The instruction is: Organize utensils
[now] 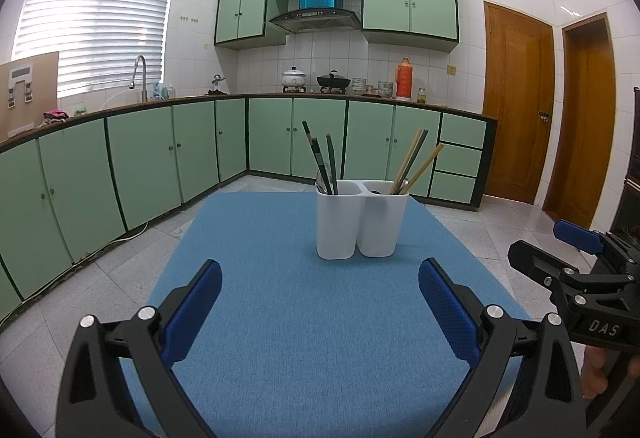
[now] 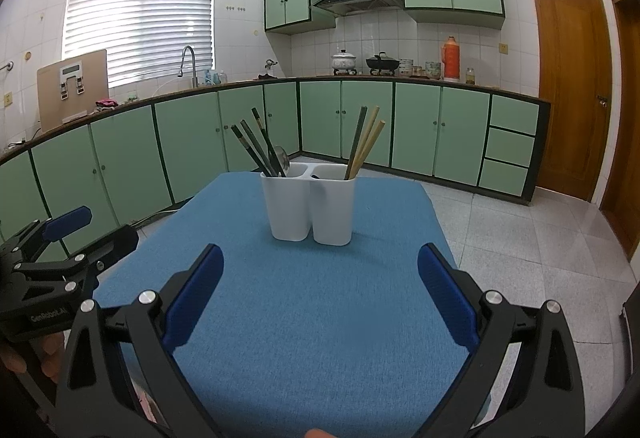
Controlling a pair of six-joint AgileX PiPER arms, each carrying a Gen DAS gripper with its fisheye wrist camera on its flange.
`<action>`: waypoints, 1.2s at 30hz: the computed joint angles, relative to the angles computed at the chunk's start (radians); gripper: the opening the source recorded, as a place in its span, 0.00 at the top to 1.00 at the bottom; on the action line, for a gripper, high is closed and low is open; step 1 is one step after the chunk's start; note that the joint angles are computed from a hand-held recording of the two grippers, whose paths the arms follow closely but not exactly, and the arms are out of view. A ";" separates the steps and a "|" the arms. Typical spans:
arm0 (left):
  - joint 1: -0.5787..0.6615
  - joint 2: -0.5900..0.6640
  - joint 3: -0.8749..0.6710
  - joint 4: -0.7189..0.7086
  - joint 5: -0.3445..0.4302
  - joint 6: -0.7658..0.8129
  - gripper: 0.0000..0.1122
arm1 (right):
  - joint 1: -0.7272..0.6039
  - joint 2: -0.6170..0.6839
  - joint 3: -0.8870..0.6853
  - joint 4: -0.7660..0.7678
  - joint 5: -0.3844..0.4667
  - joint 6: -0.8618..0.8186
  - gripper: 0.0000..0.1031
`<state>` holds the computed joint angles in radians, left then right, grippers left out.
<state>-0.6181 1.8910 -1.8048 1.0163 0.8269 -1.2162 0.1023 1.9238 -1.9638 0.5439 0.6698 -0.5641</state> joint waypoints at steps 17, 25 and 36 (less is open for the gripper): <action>-0.002 0.001 -0.018 -0.007 0.012 0.013 0.14 | 0.008 0.007 -0.049 -0.027 0.030 0.028 0.08; -0.002 0.000 -0.016 -0.004 0.010 0.011 0.14 | 0.007 0.009 -0.055 -0.027 0.033 0.028 0.08; 0.000 -0.001 -0.020 -0.011 0.011 0.019 0.14 | 0.010 0.012 -0.058 -0.031 0.033 0.029 0.08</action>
<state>-0.6184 1.8905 -1.8248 1.0055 0.8382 -1.1972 0.1121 1.9362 -2.0218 0.5132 0.7033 -0.5356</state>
